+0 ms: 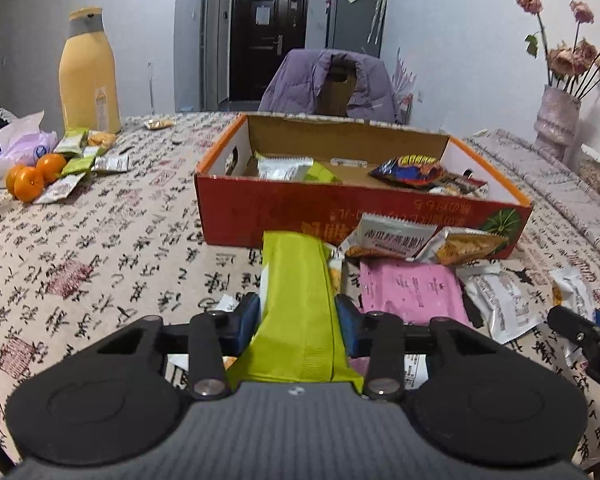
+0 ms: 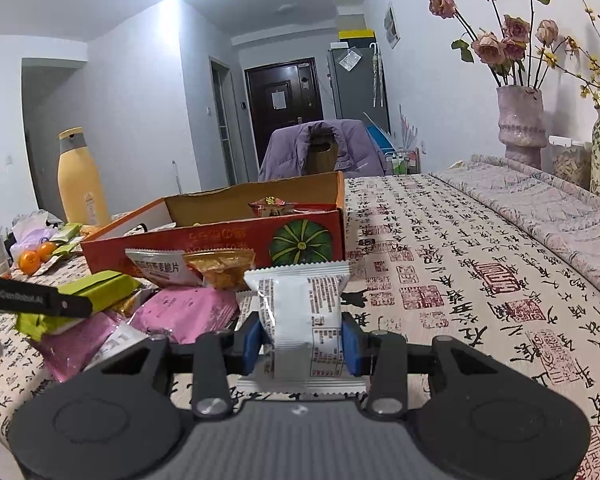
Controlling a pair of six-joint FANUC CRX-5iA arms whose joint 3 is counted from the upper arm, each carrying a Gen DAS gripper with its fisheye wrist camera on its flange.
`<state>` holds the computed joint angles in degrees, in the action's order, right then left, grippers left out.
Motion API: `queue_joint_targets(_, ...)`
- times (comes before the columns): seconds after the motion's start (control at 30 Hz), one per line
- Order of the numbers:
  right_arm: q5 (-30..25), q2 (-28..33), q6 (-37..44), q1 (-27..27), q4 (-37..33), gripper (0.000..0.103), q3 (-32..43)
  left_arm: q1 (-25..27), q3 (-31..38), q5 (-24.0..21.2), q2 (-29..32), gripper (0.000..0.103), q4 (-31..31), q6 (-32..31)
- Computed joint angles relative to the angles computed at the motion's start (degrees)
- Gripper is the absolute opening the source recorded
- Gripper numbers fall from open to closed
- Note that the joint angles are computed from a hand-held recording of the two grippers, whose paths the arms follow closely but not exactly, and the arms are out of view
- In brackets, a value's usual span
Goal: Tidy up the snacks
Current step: 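Carry both snacks over the orange box and release them inside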
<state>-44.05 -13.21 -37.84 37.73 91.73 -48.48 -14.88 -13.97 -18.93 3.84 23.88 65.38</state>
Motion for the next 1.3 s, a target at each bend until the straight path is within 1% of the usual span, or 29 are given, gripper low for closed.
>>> queue_joint_targets(0.17, -0.59, 0.50, 1.06, 0.63, -0.38, 0.040, 0.75, -0.61, -4.97, 4.87, -1.62, 0.042, 13.23, -13.64)
queue_joint_targets(0.27, -0.77, 0.90, 1.75, 0.95, -0.69, 0.040, 1.24, -0.04, -4.42, 3.62, -1.53, 0.042, 12.20, -13.03)
queue_joint_targets(0.3, -0.83, 1.02, 1.98, 1.05, -0.82, 0.040, 1.38, 0.26, -3.84, 2.76, -1.34, 0.042, 10.69, -11.79)
queue_joint_targets(0.33, -0.93, 1.14, 2.26, 1.18, -1.07, 0.040, 1.52, 0.65, -2.91, 1.39, -1.05, 0.041, 8.39, -9.88)
queue_joint_targets(0.37, -1.04, 1.26, 2.40, 1.33, -1.27, 0.040, 1.64, 1.00, -2.18, -0.25, -0.69, 0.041, 7.39, -9.28)
queue_joint_targets(0.47, -1.35, 1.45, 2.78, 1.61, -1.86, 0.040, 1.82, 1.68, -0.33, -3.89, 0.70, 0.044, 5.98, -8.39)
queue_joint_targets(0.53, -1.66, 1.59, 3.17, 1.86, -2.28, 0.040, 2.00, 1.79, 0.65, -4.40, 1.53, 0.047, 5.40, -7.48)
queue_joint_targets(0.63, -2.03, 1.82, 3.69, 2.10, -2.81, 0.040, 2.31, 1.67, 2.69, -4.90, 2.91, 0.047, 3.85, -5.90)
queue_joint_targets(0.67, -2.20, 1.84, 3.75, 2.20, -2.96, 0.040, 2.34, 1.56, 3.56, -5.21, 3.51, 0.045, 2.93, -5.31)
queue_joint_targets(0.7, -2.42, 1.87, 3.79, 2.34, -3.15, 0.040, 2.40, 1.54, 4.02, -5.58, 4.06, 0.043, 3.30, -5.67)
queue_joint_targets(0.77, -2.84, 1.90, 4.00, 2.62, -3.52, 0.040, 2.48, 1.57, 3.30, -5.13, 4.34, 0.039, 6.58, -8.50)
queue_joint_targets(0.83, -3.11, 1.94, 4.20, 2.72, -3.89, 0.040, 2.57, 1.39, 1.25, -3.32, 3.73, 0.038, 10.32, -12.15)
queue_joint_targets(1.03, -2.85, 2.32, 4.84, 2.62, -3.97, 0.040, 3.08, 1.08, -3.46, -0.16, 1.61, 0.038, 20.79, -21.37)
queue_joint_targets(1.23, -2.78, 2.68, 5.37, 2.33, -2.78, 0.040, 3.98, -1.36, -8.60, 4.69, -1.22, 0.038, 38.65, -37.51)
queue_joint_targets(1.3, -2.68, 2.72, 5.54, 1.94, -2.03, 0.040, 4.32, -2.28, -9.18, 5.77, -1.68, 0.038, 43.03, -41.30)
